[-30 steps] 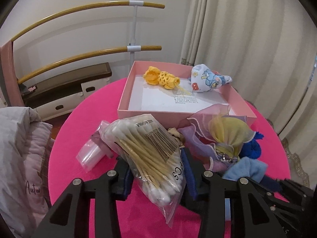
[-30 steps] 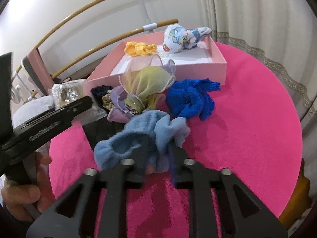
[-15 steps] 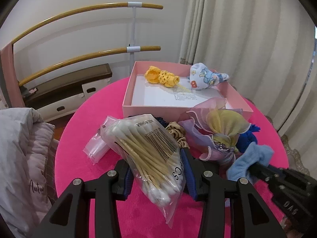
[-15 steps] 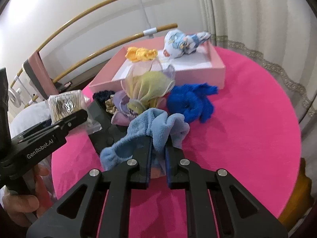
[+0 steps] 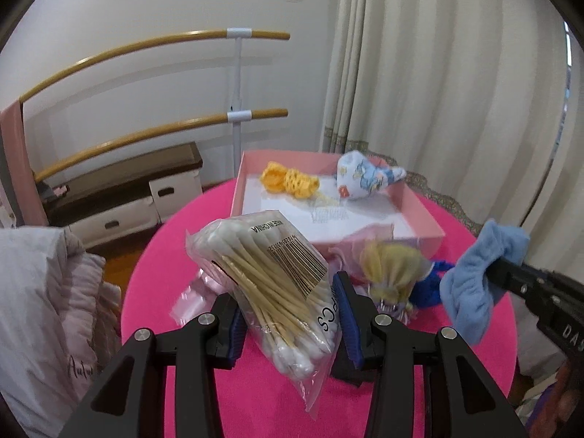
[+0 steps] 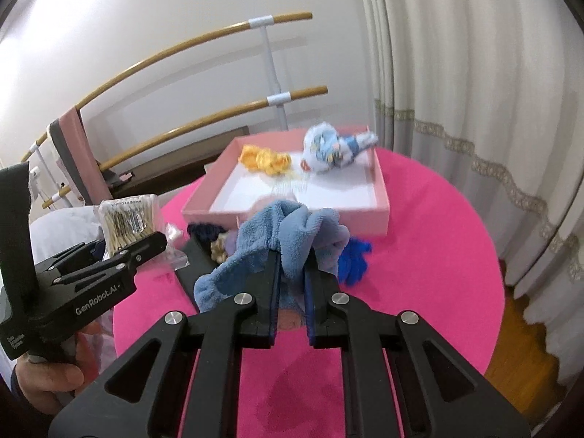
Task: Organize soft objects
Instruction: 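Lift both items over the pink box and open both grippers to drop them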
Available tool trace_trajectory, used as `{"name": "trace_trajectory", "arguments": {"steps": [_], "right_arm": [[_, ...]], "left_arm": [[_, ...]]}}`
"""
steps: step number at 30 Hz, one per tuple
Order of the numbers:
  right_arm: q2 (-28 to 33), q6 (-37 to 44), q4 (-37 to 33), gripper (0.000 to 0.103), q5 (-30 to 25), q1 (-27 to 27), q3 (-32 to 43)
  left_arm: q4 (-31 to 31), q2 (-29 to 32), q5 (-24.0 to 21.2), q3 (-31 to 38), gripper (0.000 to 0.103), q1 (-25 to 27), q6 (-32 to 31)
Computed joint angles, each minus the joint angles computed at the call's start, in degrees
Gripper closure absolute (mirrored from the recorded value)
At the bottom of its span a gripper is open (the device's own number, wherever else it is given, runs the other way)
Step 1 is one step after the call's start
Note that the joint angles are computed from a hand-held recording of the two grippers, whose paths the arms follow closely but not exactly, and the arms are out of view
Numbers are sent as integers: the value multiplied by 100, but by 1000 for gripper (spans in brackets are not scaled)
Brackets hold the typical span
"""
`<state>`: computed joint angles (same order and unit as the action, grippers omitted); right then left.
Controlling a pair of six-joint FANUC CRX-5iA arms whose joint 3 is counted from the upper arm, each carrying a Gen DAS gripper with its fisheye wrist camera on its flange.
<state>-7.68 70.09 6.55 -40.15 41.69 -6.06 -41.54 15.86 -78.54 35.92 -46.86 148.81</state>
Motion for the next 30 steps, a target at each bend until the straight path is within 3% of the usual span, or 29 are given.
{"name": "trace_trajectory", "arguments": {"steps": [11,21,30], "right_arm": [[1057,710,-182,92,-358,-321,1777],[2468,1032,-465,92,-1278,-595,3587],[3238,1168,-639,92,-1869,-732,4386]], "left_arm": [[-59,600,-143,1401,63,420,-898],[590,1424,-170,2576,63,1170,-1657],[1327,2565,-641,4145,63,1713,-2293]]}}
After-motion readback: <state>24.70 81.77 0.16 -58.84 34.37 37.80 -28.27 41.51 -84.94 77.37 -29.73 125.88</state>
